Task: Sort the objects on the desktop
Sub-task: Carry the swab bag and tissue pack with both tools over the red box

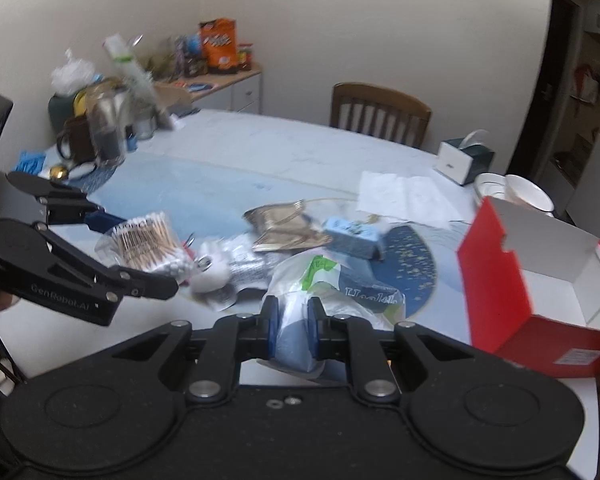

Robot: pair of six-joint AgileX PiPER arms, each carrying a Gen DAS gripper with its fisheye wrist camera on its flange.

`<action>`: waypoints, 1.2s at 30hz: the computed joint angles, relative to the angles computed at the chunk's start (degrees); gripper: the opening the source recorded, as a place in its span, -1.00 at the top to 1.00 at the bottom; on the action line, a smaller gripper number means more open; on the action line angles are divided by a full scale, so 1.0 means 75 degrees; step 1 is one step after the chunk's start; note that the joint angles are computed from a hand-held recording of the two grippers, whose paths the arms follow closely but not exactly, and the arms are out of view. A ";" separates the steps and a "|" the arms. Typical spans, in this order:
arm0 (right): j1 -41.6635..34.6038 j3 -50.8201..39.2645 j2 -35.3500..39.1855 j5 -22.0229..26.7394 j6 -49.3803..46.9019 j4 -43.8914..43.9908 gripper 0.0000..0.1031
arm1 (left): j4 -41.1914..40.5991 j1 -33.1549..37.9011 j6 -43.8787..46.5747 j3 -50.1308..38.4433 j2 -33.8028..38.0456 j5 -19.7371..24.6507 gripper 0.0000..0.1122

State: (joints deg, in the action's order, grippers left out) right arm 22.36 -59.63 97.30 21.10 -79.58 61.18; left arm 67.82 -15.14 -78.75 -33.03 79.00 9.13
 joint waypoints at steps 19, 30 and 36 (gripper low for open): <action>-0.2999 -0.3346 0.1483 0.3376 -0.0778 -0.0015 0.72 | -0.1859 -0.2042 0.1497 -0.4539 0.2781 0.1916 -0.28; -0.3915 -0.6132 0.3272 0.4429 -0.0344 -0.0417 0.72 | -0.3593 -0.2431 0.3731 -0.8210 0.5035 0.2982 -0.28; -0.4201 -0.7708 0.4279 0.4838 0.0112 -0.0783 0.72 | -0.4713 -0.2488 0.5331 -1.0689 0.6507 0.3792 -0.28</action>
State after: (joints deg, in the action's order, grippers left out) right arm -9.15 -117.44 129.39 57.38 -78.74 55.30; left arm 32.47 -33.80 -38.77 -113.20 127.80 37.57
